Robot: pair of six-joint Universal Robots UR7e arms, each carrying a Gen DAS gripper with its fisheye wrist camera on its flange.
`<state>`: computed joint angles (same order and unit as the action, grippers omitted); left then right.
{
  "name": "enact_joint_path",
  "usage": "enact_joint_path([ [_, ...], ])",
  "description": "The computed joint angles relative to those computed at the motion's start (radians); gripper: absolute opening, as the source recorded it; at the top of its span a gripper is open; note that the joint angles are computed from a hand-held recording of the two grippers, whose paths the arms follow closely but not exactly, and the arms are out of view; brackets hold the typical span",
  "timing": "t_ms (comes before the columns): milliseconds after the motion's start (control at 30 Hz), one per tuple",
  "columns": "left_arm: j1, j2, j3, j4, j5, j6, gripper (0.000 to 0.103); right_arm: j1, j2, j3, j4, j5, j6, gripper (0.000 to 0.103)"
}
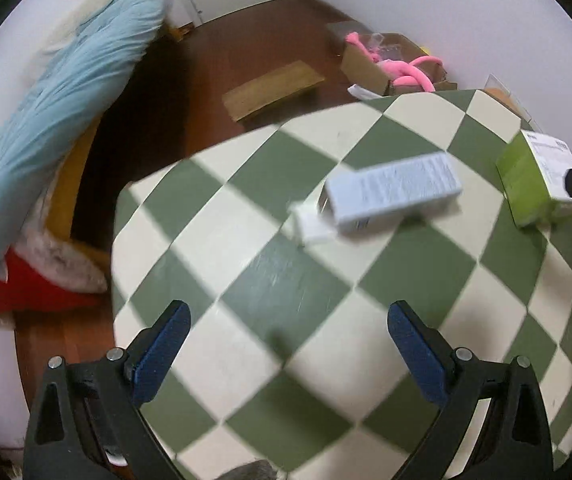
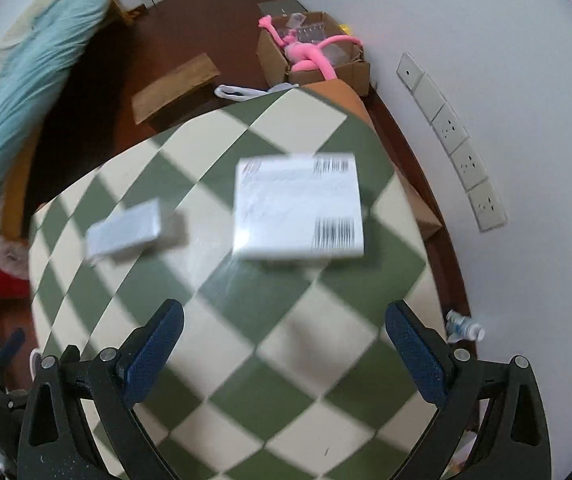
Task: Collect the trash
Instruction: 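Grasp the white medicine box with the left tool while the right tool grasps the green capsule box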
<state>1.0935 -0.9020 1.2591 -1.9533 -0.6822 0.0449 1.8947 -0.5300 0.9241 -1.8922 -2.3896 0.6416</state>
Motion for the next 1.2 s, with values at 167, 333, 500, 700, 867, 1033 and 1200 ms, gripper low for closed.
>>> enact_joint_path([
  [167,0.002,0.068,-0.065,-0.011,-0.012,0.086,0.101,-0.062,0.127,-0.231,0.149,0.048,-0.002,0.102],
  [333,-0.011,0.124,-0.107,-0.081,-0.008,0.302,0.101,-0.091,0.146,-0.238,0.122,0.065,-0.031,0.091],
  [500,-0.005,0.221,-0.255,0.096,-0.048,0.429,0.100,-0.098,0.090,-0.163,0.104,0.073,-0.044,0.091],
  [700,0.018,0.314,-0.417,0.300,-0.101,0.460,0.078,-0.118,0.050,-0.120,0.119,0.111,-0.027,0.091],
  [867,0.014,0.334,-0.486,0.391,-0.138,0.395,0.040,-0.113,0.067,-0.149,0.162,0.094,-0.034,0.091],
  [1033,0.013,0.328,-0.468,0.382,-0.128,0.368,0.043,-0.112,0.101,-0.210,0.218,0.088,-0.023,0.093],
  [1200,0.020,0.329,-0.480,0.390,-0.143,0.334,0.038,-0.115,0.122,-0.226,0.231,0.064,-0.012,0.092],
])
